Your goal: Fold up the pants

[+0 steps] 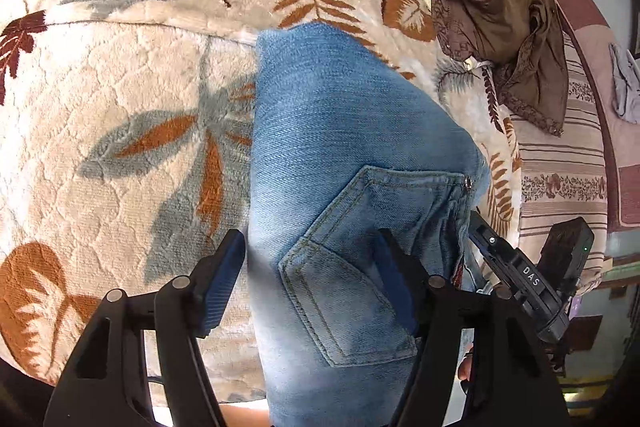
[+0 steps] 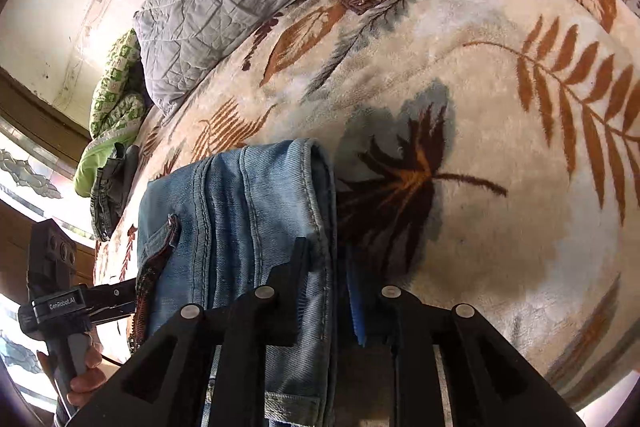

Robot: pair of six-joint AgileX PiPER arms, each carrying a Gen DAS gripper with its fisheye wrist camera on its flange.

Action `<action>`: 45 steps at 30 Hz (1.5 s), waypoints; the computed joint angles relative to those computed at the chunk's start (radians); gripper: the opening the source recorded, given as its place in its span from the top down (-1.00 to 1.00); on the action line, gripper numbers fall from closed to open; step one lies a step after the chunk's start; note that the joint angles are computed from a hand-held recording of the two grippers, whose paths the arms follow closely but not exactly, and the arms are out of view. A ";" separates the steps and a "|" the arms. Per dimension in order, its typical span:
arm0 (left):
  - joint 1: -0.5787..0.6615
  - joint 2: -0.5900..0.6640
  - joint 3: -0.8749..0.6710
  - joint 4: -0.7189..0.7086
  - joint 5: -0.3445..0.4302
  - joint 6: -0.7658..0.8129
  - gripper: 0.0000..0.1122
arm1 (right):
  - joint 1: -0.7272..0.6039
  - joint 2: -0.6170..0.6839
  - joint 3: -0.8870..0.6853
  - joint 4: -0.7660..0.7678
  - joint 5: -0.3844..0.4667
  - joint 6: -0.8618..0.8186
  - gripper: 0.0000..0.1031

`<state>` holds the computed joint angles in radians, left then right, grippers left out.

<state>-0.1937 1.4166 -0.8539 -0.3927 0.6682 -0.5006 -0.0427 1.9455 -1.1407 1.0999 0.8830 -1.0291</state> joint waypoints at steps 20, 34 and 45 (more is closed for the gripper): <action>-0.035 -0.104 0.030 -0.154 0.022 0.095 -0.21 | 0.023 -0.044 0.020 0.102 0.141 -0.007 -0.07; -0.173 -0.258 0.293 -0.385 -0.095 0.040 -0.32 | -0.080 -0.253 0.271 -0.019 0.169 -0.162 0.38; -0.284 -0.252 0.262 -0.212 -0.110 -0.140 -0.31 | -0.177 -0.275 0.314 -0.043 0.194 -0.178 0.12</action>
